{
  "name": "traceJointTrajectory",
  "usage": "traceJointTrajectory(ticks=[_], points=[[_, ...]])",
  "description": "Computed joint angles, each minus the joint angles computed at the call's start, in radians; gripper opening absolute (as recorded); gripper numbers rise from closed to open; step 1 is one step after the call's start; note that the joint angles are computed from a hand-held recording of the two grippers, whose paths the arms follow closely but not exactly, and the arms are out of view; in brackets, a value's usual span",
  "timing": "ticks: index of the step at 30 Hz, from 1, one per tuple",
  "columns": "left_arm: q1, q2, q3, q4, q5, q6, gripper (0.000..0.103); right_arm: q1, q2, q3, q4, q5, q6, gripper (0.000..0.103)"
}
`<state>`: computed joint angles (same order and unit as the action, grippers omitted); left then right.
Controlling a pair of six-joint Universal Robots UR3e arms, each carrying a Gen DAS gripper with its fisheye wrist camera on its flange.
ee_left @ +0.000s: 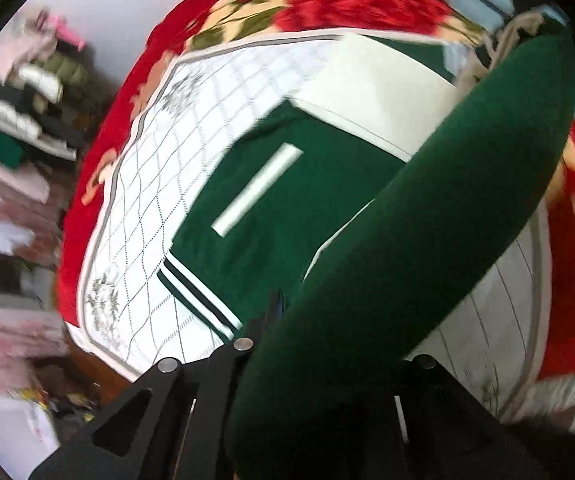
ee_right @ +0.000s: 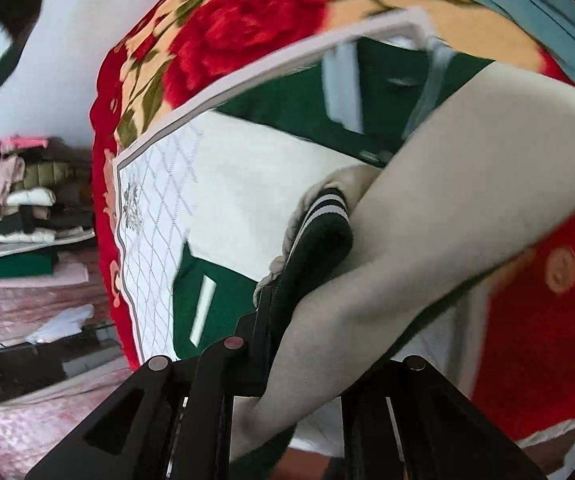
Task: Fold large clothes
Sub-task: 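Grasp the striped hem with the left tool while the right tool holds the green body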
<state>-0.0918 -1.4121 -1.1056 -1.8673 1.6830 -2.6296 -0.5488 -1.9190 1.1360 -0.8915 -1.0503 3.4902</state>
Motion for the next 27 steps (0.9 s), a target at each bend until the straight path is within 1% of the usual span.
traceJointTrajectory(ticks=[2,3,4,5,6,8,10,11,12,13,14,15,16,17,18,20,22,23,25,27], points=[[0.105,-0.104,0.036,0.021,-0.059,0.042,0.014,0.209,0.179,-0.037,-0.251,-0.052,0.227,0.013],[0.131,-0.149,0.061,0.01,-0.077,0.039,0.015,0.275,0.264,-0.076,-0.311,-0.078,0.275,0.012],[0.177,-0.215,0.103,-0.013,-0.113,0.036,0.017,0.335,0.365,-0.13,-0.367,-0.104,0.329,0.013],[0.221,-0.264,0.127,-0.029,-0.15,0.025,0.02,0.377,0.459,-0.184,-0.397,-0.119,0.35,0.013],[0.26,-0.326,0.167,-0.049,-0.174,0.012,0.025,0.407,0.544,-0.253,-0.406,-0.132,0.369,0.013],[0.344,-0.42,0.228,-0.092,-0.255,0.009,0.03,0.458,0.726,-0.405,-0.406,-0.154,0.402,0.013],[0.399,-0.518,0.289,-0.104,-0.296,-0.021,0.05,0.493,0.857,-0.482,-0.416,-0.176,0.41,0.013],[0.438,-0.546,0.292,-0.087,-0.33,-0.035,0.052,0.51,0.938,-0.567,-0.388,-0.188,0.416,0.015],[0.458,-0.573,0.315,-0.082,-0.341,-0.057,0.057,0.527,1.028,-0.671,-0.352,-0.201,0.414,0.023],[0.488,-0.601,0.346,-0.088,-0.365,-0.071,0.063,0.537,1.104,-0.766,-0.32,-0.199,0.418,0.037],[0.53,-0.628,0.378,-0.099,-0.407,-0.087,0.064,0.54,1.151,-0.819,-0.303,-0.194,0.423,0.043],[0.549,-0.654,0.425,-0.11,-0.418,-0.105,0.064,0.544,1.176,-0.83,-0.321,-0.185,0.428,0.053],[0.574,-0.665,0.443,-0.098,-0.422,-0.134,0.064,0.544,1.172,-0.799,-0.359,-0.17,0.427,0.068],[0.6,-0.688,0.484,-0.098,-0.43,-0.157,0.064,0.538,1.142,-0.726,-0.434,-0.128,0.427,0.081],[0.628,-0.681,0.482,-0.08,-0.429,-0.185,0.064,0.532,1.105,-0.643,-0.519,-0.089,0.424,0.092],[0.667,-0.652,0.443,-0.037,-0.409,-0.212,0.065,0.528,1.031,-0.52,-0.632,-0.025,0.4,0.092],[0.699,-0.601,0.397,-0.035,-0.397,-0.228,0.063,0.529,0.943,-0.404,-0.716,0.0,0.401,0.092],[0.716,-0.574,0.366,-0.041,-0.396,-0.23,0.063,0.531,0.88,-0.328,-0.758,-0.004,0.407,0.092],[0.736,-0.525,0.304,-0.089,-0.406,-0.231,0.063,0.545,0.771,-0.212,-0.788,-0.037,0.43,0.092],[0.711,-0.507,0.238,-0.108,-0.409,-0.234,0.063,0.55,0.641,-0.051,-0.813,-0.061,0.461,0.092]])
